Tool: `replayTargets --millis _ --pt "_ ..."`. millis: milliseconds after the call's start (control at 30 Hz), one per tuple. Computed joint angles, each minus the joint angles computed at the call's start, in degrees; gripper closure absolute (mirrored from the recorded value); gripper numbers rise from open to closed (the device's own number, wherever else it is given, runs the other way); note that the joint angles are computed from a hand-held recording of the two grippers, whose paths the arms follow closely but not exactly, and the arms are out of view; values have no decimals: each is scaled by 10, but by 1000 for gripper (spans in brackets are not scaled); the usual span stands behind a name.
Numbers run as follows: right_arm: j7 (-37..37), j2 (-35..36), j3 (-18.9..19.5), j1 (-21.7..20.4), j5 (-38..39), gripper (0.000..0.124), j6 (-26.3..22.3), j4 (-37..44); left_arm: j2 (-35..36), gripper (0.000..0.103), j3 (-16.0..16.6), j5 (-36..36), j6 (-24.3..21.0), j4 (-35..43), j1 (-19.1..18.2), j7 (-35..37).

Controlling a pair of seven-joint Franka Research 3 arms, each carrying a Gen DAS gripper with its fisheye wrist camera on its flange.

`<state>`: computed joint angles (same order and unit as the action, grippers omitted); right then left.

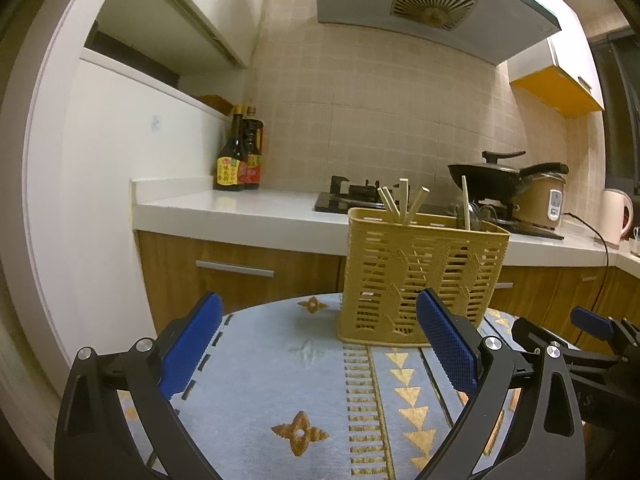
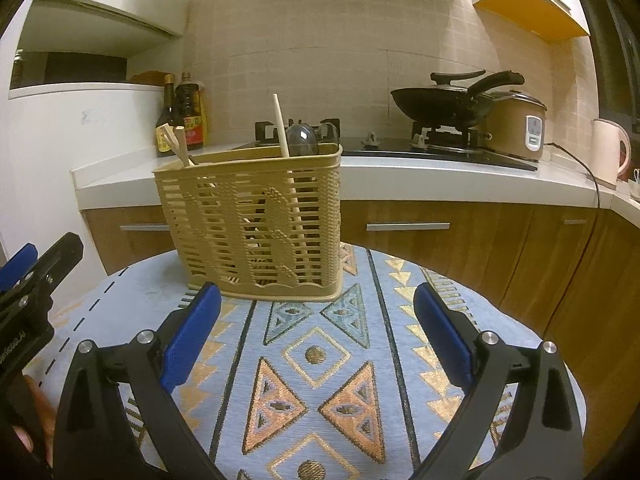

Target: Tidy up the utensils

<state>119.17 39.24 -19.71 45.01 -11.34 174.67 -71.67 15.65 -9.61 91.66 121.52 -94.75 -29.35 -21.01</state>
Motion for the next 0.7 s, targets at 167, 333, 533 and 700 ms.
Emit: replayTargets --millis 167,333,533,700 --pt "-7 2 12 -9 2 30 -12 7 7 8 0 -15 -2 10 -2 22" --pt "-5 2 7 -5 -6 29 -10 7 5 8 2 -20 0 8 -2 19" --pt "-5 3 15 -10 -5 29 -14 10 7 8 3 -23 0 10 -3 24" --pt "-5 3 14 -10 -9 29 -14 11 8 8 3 -26 0 12 -4 29"
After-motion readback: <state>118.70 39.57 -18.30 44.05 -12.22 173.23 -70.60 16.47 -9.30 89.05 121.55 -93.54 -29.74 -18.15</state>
